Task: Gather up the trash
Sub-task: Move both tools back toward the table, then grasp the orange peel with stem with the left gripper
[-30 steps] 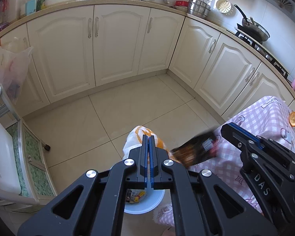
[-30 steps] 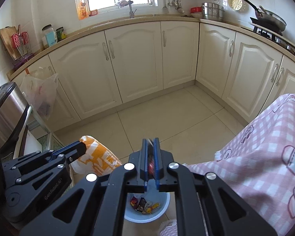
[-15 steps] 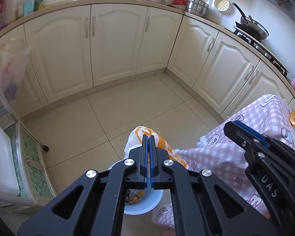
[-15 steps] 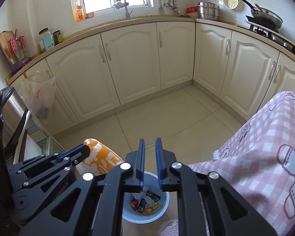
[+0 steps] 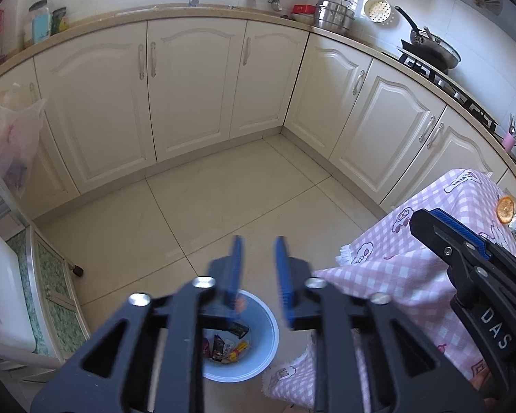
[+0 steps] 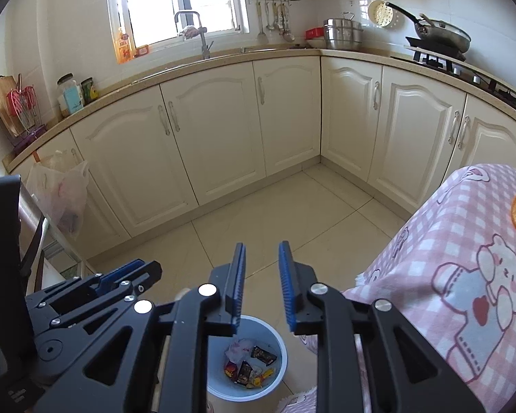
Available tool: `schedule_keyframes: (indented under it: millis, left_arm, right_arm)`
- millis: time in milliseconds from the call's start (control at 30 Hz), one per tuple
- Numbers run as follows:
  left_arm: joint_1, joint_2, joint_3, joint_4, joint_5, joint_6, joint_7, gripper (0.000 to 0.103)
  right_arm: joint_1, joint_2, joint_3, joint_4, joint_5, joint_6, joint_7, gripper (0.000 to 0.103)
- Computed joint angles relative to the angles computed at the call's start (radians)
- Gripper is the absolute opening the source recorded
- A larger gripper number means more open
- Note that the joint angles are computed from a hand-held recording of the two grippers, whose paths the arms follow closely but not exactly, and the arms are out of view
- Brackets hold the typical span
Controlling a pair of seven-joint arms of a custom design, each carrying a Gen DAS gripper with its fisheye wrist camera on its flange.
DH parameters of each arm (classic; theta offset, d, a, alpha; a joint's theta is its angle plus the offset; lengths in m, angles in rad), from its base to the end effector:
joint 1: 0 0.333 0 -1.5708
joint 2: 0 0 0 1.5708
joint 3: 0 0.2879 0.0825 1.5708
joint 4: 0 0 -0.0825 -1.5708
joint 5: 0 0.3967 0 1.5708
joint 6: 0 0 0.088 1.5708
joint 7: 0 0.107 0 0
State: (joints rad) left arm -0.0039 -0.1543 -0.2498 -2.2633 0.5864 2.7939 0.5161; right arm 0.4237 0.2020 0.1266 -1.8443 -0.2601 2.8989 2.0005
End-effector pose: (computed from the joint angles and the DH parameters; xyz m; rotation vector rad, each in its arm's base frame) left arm 0.5278 -0.1667 0.4601 -2.0460 1.5021 -0.7818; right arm 0.5629 0.3568 0.4857 -1.8938 1.3520 -0.4776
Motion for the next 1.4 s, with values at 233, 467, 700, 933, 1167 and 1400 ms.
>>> schedule_keyframes:
  millis: [233,467,700,933,1167,1400]
  left_arm:
    - [-0.009,-0.026,-0.023,0.017,0.011,-0.009,-0.012,0.030]
    - [-0.043,-0.030,-0.064,0.078,0.016,0.002,0.004,0.032]
    - [-0.132,0.065,-0.079,0.216,0.035,-0.010,0.043,0.036]
    - [-0.270,0.244,-0.054,0.434,0.035,-0.062,0.143,0.044]
    - [-0.380,0.422,-0.017,0.650,-0.045,-0.117,0.281,0.046]
    - [-0.459,0.621,0.025,0.906,-0.155,-0.194,0.421,0.047]
  right_arm:
    - [-0.016,-0.076,-0.012,-0.069,-0.003,0.025,0.019,0.021]
    - [-0.058,-0.218,-0.038,-0.187,-0.083,0.060,0.119,0.025]
    - [-0.166,-0.385,-0.054,-0.335,-0.143,0.084,0.198,0.031]
    - [-0.287,-0.497,-0.084,-0.437,-0.144,0.064,0.229,0.038]
    - [-0.323,-0.494,-0.135,-0.457,-0.072,0.035,0.165,0.041]
    - [-0.322,-0.416,-0.183,-0.398,0.040,-0.003,0.048,0.044]
